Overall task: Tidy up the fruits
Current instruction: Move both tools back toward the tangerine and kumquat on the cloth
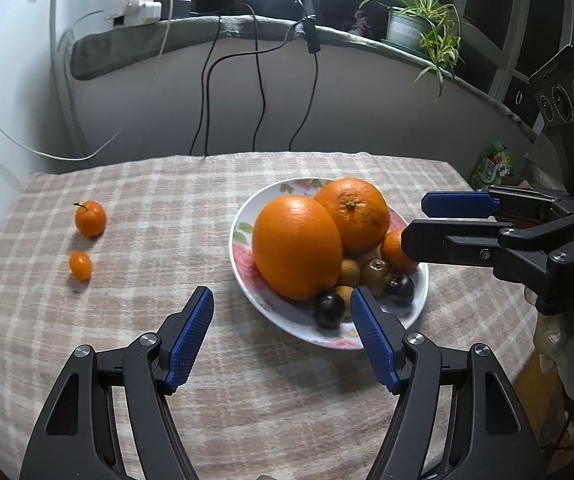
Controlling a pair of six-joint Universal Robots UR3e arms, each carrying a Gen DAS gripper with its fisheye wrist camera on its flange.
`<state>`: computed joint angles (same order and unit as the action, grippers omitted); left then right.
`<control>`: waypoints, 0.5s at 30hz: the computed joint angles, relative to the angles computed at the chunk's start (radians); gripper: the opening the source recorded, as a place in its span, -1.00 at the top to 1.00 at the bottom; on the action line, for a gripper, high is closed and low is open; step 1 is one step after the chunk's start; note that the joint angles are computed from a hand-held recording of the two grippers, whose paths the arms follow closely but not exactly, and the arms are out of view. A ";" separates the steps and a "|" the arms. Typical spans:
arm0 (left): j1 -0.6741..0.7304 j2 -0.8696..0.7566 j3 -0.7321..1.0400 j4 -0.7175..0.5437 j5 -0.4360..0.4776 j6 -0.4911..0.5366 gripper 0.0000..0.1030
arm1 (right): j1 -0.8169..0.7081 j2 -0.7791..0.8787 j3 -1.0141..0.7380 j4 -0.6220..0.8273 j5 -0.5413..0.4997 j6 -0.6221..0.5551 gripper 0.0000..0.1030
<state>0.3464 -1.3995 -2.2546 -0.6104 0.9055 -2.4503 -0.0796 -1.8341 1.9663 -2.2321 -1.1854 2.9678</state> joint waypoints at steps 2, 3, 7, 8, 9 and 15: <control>0.008 -0.007 0.000 0.012 0.002 -0.002 -0.37 | 0.020 0.024 -0.012 -0.025 -0.010 0.006 -0.46; 0.011 -0.010 0.000 0.015 0.001 -0.002 -0.37 | 0.027 0.030 -0.017 -0.030 -0.014 0.008 -0.46; 0.026 -0.025 0.006 0.027 0.000 -0.004 -0.37 | 0.055 0.077 -0.052 -0.063 -0.024 0.020 -0.46; 0.030 -0.029 0.007 0.029 0.000 -0.004 -0.37 | 0.061 0.090 -0.061 -0.073 -0.027 0.022 -0.46; 0.030 -0.034 0.010 0.032 0.000 -0.005 -0.37 | 0.068 0.101 -0.068 -0.082 -0.031 0.024 -0.46; 0.055 -0.055 0.019 0.044 -0.004 -0.001 -0.37 | 0.118 0.184 -0.137 -0.117 -0.059 0.028 -0.46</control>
<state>0.4016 -1.4542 -2.2359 -0.5667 0.9016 -2.4508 0.0381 -1.6502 1.8289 -2.3494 -1.2445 2.9961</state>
